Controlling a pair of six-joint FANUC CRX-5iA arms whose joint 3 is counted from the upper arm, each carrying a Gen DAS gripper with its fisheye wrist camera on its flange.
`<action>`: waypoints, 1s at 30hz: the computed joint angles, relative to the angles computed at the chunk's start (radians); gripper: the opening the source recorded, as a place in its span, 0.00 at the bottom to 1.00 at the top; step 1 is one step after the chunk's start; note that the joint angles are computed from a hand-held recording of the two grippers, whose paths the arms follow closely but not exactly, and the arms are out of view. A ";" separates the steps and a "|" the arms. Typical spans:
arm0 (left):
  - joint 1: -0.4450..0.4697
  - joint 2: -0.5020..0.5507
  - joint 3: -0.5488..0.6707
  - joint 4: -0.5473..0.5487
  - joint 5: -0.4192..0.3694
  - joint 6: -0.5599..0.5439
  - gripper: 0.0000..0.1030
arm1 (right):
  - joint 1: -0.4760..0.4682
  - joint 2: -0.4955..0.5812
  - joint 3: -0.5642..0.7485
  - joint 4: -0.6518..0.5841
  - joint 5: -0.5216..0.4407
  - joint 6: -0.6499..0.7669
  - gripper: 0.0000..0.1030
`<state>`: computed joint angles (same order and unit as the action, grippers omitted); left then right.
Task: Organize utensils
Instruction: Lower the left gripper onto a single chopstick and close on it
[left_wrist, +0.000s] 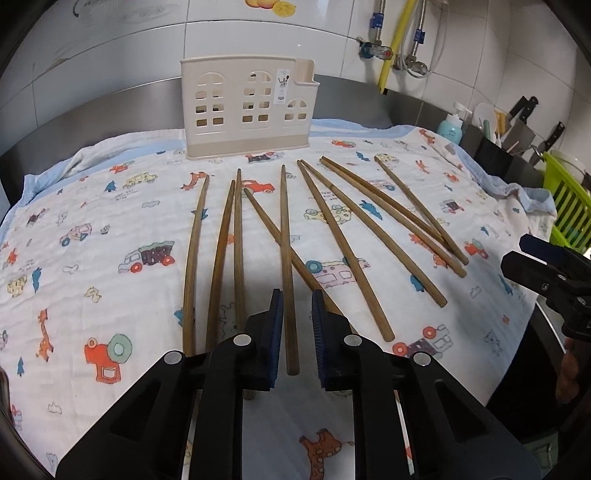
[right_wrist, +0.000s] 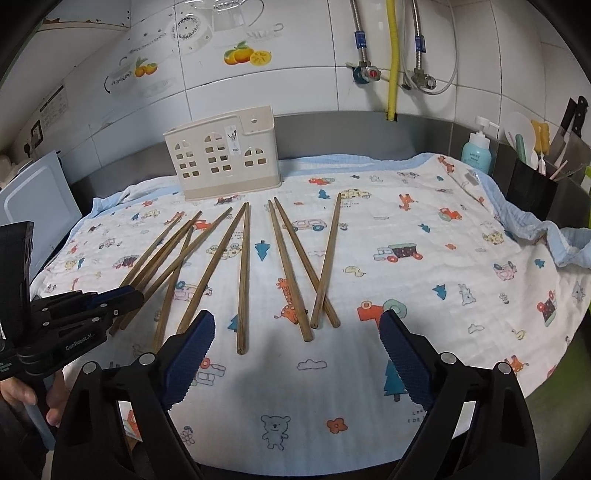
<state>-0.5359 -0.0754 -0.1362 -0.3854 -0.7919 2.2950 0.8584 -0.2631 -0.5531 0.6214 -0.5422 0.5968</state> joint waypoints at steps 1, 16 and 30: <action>0.004 0.001 -0.002 0.004 0.003 0.000 0.13 | -0.001 0.001 0.000 -0.002 0.002 0.001 0.85; 0.021 0.021 -0.002 0.024 0.015 -0.014 0.12 | -0.028 0.037 0.007 -0.028 0.026 0.007 0.74; 0.045 0.016 -0.027 0.069 0.055 -0.051 0.12 | -0.076 0.141 0.086 -0.101 0.043 0.024 0.29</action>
<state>-0.4913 -0.0598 -0.1631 -0.3161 -0.7372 2.2438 0.7827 -0.1223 -0.4672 0.5202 -0.4989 0.6206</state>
